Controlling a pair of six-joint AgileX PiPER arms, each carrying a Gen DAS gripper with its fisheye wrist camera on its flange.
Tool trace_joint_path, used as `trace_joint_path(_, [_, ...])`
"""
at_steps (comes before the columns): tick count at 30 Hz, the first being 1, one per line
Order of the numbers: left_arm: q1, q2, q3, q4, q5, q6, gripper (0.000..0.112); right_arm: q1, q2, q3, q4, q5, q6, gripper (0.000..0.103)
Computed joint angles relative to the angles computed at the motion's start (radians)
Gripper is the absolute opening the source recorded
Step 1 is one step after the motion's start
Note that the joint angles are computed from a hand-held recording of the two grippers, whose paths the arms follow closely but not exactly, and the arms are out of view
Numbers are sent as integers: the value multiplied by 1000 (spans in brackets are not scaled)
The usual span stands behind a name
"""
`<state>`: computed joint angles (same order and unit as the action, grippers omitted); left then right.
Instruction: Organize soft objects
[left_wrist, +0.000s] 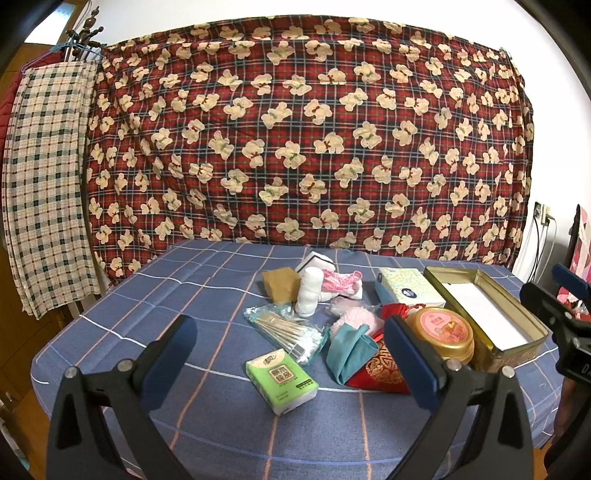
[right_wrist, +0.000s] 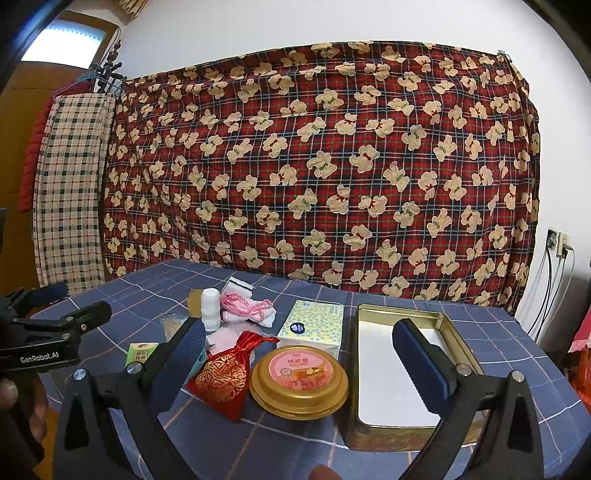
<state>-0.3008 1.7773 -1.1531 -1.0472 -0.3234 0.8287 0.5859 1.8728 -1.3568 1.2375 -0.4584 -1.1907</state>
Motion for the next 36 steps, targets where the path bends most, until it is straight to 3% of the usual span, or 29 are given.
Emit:
trace_joint_path(24, [-9,26,-13,-13,-10,2,102,-3,7,-10,18,5,-19,102])
trace_joint_path(27, [-1,36,2,28,-11,-45,102,-2,25,3,-42,3,45,102])
trace_joint_path(33, [34,108,-51,-61,44,37,102,-22,88,7,-208,59,212,102])
trace_joint_path(36, [43,155,-90,-139,60,125,102,-38,124,-56,-173,125,150,102])
